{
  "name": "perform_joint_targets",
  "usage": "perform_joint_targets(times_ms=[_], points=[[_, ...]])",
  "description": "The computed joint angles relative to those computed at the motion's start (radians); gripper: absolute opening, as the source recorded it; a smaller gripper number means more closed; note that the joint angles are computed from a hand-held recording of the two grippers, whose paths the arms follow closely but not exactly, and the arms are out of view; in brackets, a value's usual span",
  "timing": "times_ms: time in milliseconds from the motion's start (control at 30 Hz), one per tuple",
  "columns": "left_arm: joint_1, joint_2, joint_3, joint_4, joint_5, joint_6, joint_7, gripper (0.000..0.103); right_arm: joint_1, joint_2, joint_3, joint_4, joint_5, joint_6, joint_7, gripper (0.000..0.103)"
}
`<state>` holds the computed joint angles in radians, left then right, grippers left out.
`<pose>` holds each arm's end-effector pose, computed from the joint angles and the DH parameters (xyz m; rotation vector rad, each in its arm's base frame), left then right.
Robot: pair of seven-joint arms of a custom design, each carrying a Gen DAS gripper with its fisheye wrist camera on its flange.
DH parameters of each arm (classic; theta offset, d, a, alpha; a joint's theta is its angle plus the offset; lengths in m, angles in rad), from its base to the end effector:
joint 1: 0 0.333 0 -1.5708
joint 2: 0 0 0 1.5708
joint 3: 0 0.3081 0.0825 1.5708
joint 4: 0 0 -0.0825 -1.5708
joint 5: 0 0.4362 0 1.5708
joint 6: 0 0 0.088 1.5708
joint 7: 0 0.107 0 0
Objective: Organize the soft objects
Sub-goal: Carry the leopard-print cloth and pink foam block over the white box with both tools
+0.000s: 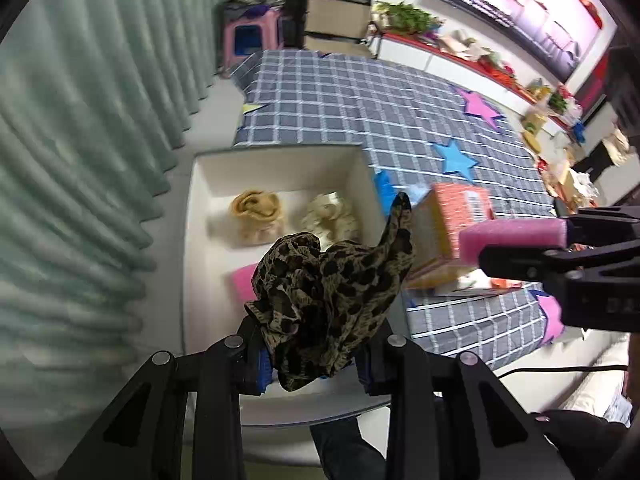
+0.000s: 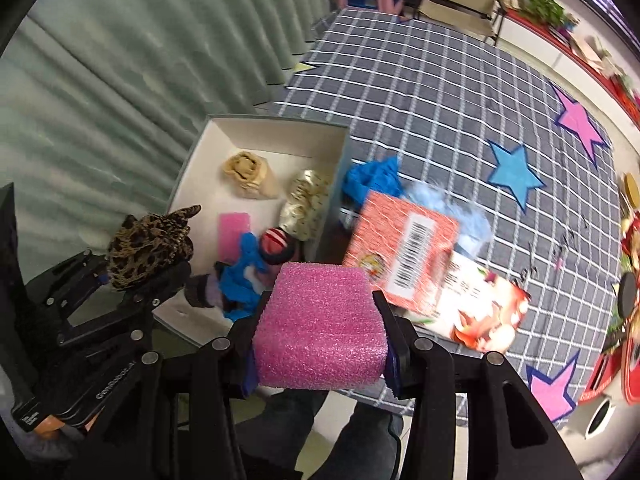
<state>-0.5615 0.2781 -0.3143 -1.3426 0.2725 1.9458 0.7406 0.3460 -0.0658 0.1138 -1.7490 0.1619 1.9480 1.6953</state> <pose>0.4973 -0.5194 0.6033 -1.9943 2.1528 -0.5173 0.5481 0.2855 0.5992 -2.2811 1.6885 0.0103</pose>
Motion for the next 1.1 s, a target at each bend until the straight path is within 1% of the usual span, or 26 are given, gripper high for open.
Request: perform_joint_targets(times_ms=[200, 300, 500, 767, 1100], points=[[0.017, -0.007, 0.005, -0.036, -0.024, -0.030, -0.039, 0.035, 0.022, 0.088, 0.009, 0.085, 0.022, -0.031, -0.046, 0.048], [0.021, -0.003, 0.004, -0.041, -0.031, -0.032, -0.053, 0.035, 0.030, 0.127, 0.009, 0.122, 0.039, -0.043, -0.054, 0.048], [0.023, 0.018, 0.002, -0.033, -0.044, -0.039, -0.053, 0.035, 0.048, 0.187, 0.009, 0.185, 0.025, -0.074, -0.075, 0.048], [0.026, 0.030, 0.003, -0.037, -0.065, -0.048, -0.070, 0.035, 0.064, 0.242, 0.007, 0.244, 0.019, -0.099, -0.098, 0.048], [0.026, 0.038, 0.002, -0.039, -0.080, -0.056, -0.080, 0.035, 0.073, 0.276, 0.002, 0.279, 0.008, -0.117, -0.107, 0.048]])
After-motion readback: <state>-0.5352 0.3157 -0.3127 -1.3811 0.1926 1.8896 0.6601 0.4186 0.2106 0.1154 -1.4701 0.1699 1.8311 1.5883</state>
